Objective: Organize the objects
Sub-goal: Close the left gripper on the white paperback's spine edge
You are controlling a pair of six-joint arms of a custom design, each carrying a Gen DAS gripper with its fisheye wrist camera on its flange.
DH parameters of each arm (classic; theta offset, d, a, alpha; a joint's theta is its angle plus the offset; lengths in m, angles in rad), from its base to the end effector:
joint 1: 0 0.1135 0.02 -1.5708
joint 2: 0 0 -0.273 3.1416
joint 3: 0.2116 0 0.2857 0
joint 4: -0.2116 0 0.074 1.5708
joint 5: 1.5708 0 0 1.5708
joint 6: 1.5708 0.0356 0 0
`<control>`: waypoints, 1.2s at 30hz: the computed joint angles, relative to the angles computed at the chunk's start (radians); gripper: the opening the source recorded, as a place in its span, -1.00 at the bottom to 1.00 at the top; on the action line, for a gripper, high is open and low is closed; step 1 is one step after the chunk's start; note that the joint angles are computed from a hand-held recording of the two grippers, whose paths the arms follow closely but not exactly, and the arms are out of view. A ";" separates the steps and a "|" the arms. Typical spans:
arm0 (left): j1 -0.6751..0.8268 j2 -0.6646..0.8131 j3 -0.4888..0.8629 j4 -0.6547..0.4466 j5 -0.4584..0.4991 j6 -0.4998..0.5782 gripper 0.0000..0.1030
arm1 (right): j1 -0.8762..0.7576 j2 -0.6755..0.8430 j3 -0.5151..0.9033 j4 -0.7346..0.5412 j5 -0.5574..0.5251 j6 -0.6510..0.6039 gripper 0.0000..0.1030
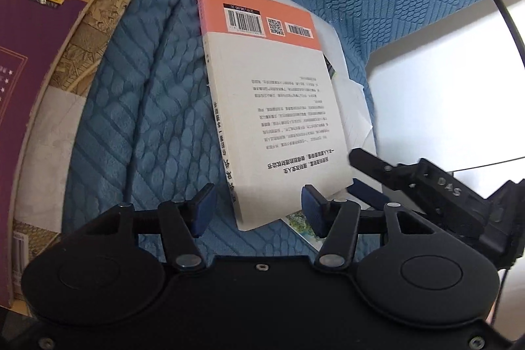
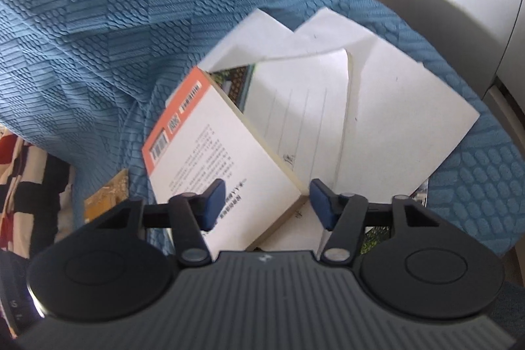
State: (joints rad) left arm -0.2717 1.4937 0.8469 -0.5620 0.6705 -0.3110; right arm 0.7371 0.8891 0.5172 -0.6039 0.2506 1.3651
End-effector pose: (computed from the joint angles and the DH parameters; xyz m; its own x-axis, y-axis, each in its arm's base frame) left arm 0.2774 -0.1002 0.1700 -0.9869 0.0261 -0.1593 0.1263 0.7391 -0.6616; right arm 0.1472 0.1217 0.1900 -0.6619 0.6799 -0.3155 0.4883 0.7105 0.5067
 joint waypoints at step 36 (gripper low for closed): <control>0.108 0.069 -0.093 0.243 0.217 -0.254 0.24 | -0.075 -0.038 -0.250 0.553 0.005 0.167 -0.28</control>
